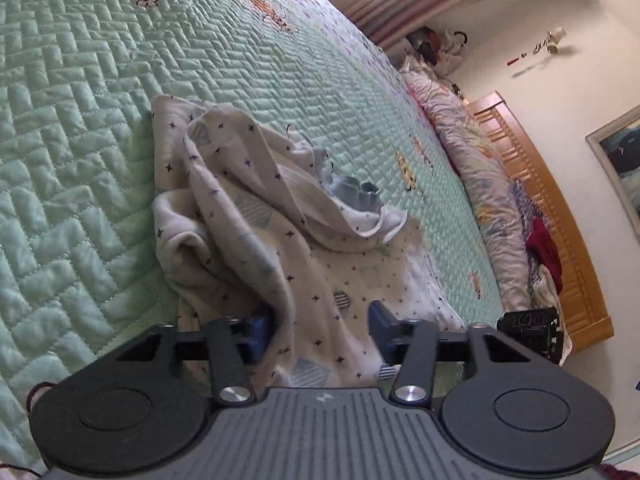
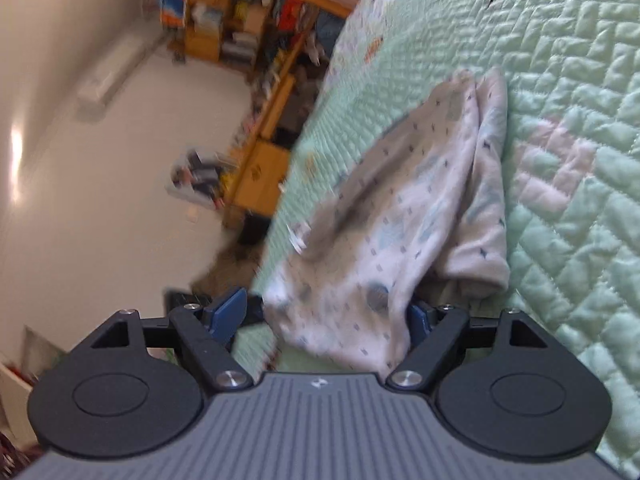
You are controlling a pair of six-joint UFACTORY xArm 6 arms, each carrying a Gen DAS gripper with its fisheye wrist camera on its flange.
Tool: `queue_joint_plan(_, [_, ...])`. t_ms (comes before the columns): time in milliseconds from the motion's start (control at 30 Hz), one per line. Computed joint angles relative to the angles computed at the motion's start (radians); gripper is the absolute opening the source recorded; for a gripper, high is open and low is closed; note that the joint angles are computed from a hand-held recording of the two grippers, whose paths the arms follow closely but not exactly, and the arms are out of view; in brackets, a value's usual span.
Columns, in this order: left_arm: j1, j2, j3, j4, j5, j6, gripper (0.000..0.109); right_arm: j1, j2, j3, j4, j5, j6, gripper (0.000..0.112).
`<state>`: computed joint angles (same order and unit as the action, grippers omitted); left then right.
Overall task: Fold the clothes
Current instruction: 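Grasp the sleepsuit edge with both grippers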
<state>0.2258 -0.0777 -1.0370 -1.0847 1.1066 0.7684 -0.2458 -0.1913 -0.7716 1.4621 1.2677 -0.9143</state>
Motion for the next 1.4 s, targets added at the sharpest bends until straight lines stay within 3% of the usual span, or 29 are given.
queue_joint_plan(100, [0.002, 0.018, -0.009, 0.027, 0.015, -0.005, 0.025, 0.005, 0.027, -0.031, -0.045, 0.035, -0.009, 0.081])
queue_joint_plan(167, [0.016, 0.021, -0.008, 0.024, 0.018, -0.020, 0.026, -0.009, 0.053, -0.047, -0.039, 0.079, -0.014, 0.081])
queue_joint_plan(200, [0.026, 0.021, -0.003, 0.014, 0.021, -0.024, 0.031, -0.017, 0.062, -0.050, -0.033, 0.095, -0.012, 0.081])
queue_joint_plan(300, [0.065, 0.018, 0.013, -0.042, 0.038, -0.025, 0.070, -0.033, 0.067, -0.042, -0.016, 0.117, -0.016, 0.081])
queue_joint_plan(433, [0.048, 0.010, 0.007, -0.002, 0.013, -0.019, 0.074, -0.031, 0.056, -0.028, -0.012, 0.105, -0.020, 0.081])
queue_joint_plan(500, [0.024, 0.005, -0.002, 0.041, -0.007, -0.008, 0.067, -0.024, 0.050, -0.025, -0.015, 0.093, -0.025, 0.081])
queue_joint_plan(533, [0.011, 0.003, -0.006, 0.066, -0.017, -0.006, 0.052, -0.018, 0.044, -0.026, -0.023, 0.083, -0.033, 0.081])
queue_joint_plan(567, [-0.002, 0.001, -0.010, 0.096, -0.028, -0.010, 0.044, -0.012, 0.038, -0.027, -0.035, 0.073, -0.045, 0.081])
queue_joint_plan(633, [-0.019, -0.002, -0.011, 0.129, -0.045, -0.004, 0.014, 0.005, 0.017, -0.026, -0.063, 0.044, -0.070, 0.081])
queue_joint_plan(667, [-0.029, -0.010, -0.005, 0.144, -0.065, 0.003, 0.007, 0.012, 0.007, -0.025, -0.073, 0.030, -0.086, 0.081])
queue_joint_plan(700, [-0.031, -0.018, 0.003, 0.138, -0.073, 0.028, 0.006, 0.013, 0.006, -0.027, -0.080, 0.032, -0.099, 0.079])
queue_joint_plan(733, [-0.021, -0.025, 0.011, 0.110, -0.058, 0.068, 0.005, 0.010, 0.013, -0.033, -0.085, 0.045, -0.109, 0.070])
queue_joint_plan(833, [0.064, -0.030, 0.032, -0.041, 0.074, 0.225, 0.004, -0.023, 0.066, -0.056, -0.076, 0.128, -0.138, 0.043])
queue_joint_plan(933, [0.149, -0.026, 0.051, -0.113, 0.158, 0.276, 0.004, -0.079, 0.121, -0.067, -0.051, 0.208, -0.150, 0.030])
queue_joint_plan(1067, [0.198, -0.012, 0.066, -0.090, 0.168, 0.272, 0.003, -0.129, 0.145, -0.068, -0.054, 0.308, -0.189, 0.030])
queue_joint_plan(1400, [0.223, 0.004, 0.084, -0.059, 0.169, 0.292, 0.003, -0.173, 0.186, -0.094, -0.073, 0.438, -0.197, 0.030])
